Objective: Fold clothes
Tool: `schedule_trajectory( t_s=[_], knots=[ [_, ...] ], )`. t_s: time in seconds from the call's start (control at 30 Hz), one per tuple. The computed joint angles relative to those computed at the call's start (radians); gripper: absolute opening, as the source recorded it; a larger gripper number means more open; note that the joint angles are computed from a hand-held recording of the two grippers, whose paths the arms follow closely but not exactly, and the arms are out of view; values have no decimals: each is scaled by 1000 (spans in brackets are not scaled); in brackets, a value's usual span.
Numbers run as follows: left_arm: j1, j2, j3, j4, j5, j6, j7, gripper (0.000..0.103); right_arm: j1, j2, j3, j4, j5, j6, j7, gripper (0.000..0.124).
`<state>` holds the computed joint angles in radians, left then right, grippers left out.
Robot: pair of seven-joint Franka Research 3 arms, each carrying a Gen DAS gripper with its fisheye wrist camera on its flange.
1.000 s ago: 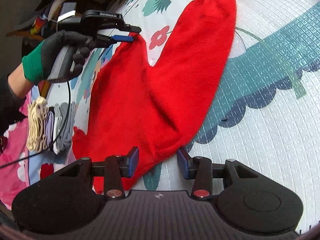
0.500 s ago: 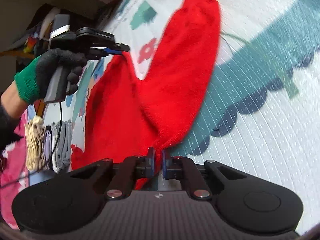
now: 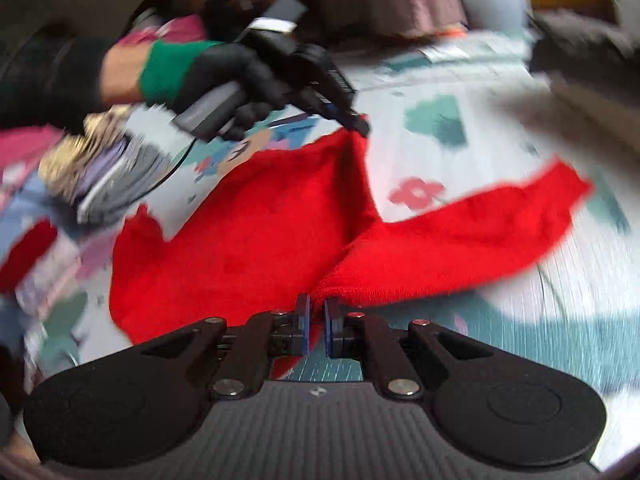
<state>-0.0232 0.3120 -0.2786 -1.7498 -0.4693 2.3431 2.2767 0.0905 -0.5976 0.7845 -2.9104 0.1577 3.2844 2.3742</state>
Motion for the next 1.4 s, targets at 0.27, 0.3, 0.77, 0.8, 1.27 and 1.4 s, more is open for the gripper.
schedule_trajectory(
  t_s=[0.27,0.3,0.77,0.8,1.27,1.4],
  knots=[
    [58,14,-2,35,-92,-64,124,6,-40,117,19,116,-131,15,-258,8],
    [61,16,0,38,-95,-69,138,6,-34,140,13,130,-136,12,-289,8],
    [114,24,-22,6,-182,-16,433,6,-131,315,114,258,-228,-55,-400,8],
    [119,20,-26,3,-201,-17,473,6,-141,319,123,262,-235,-53,-399,8],
    [85,44,7,5,-88,27,425,6,-99,402,66,293,-274,-53,-386,8],
    [59,28,9,-51,-17,123,392,10,-73,405,41,293,-258,-56,-369,9]
  ],
)
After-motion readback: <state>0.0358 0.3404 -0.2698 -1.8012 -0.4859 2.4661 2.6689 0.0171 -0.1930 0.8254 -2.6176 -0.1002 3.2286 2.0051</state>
